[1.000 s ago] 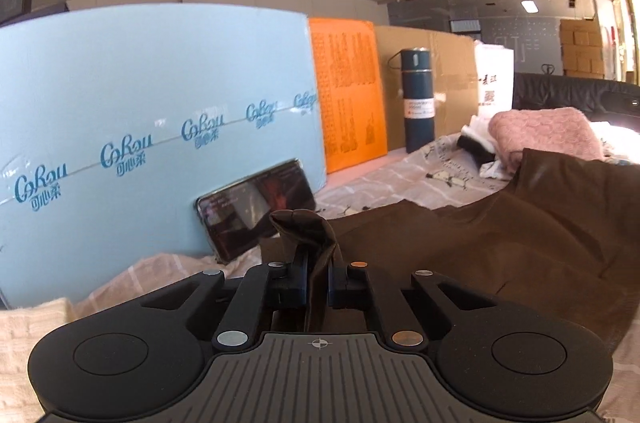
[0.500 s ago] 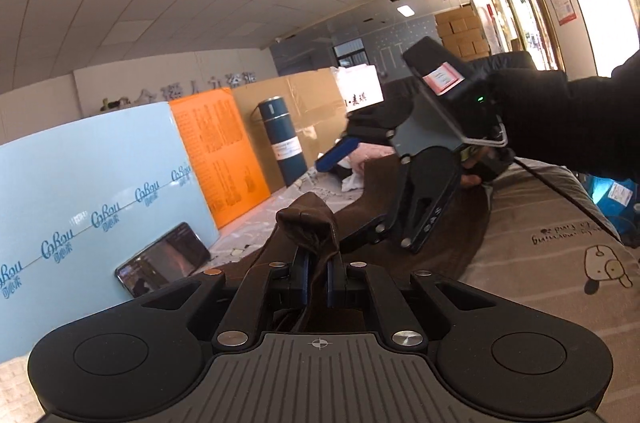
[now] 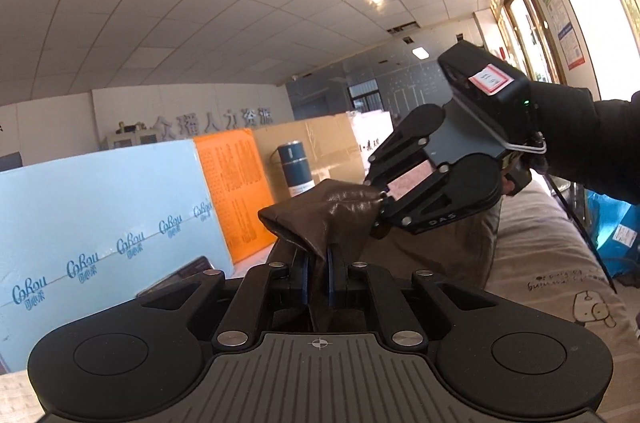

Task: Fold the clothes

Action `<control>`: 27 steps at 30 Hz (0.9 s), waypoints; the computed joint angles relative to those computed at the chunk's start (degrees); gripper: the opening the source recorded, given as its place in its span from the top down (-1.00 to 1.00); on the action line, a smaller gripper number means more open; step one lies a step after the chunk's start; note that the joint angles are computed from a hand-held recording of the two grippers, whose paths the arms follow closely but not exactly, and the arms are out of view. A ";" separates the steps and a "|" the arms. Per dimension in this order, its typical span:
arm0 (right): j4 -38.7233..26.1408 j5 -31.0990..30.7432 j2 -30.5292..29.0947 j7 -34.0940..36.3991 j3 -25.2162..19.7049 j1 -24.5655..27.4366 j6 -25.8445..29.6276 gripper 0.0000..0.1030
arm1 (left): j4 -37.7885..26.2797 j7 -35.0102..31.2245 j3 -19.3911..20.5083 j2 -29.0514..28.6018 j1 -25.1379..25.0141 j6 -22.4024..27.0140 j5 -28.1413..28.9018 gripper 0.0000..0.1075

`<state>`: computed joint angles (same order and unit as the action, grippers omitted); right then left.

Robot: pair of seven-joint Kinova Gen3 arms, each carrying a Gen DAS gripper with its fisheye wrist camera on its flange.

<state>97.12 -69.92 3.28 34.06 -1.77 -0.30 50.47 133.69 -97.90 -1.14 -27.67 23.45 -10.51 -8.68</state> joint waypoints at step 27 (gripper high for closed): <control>22.96 10.82 -14.66 2.76 15.78 4.06 38.53 0.84 | -7.36 8.79 37.47 -23.96 -31.69 49.87 4.05 -0.78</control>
<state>120.08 -59.11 -11.37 36.81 14.01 3.75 89.00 126.33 -89.11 36.33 -51.63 -8.24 39.37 -4.63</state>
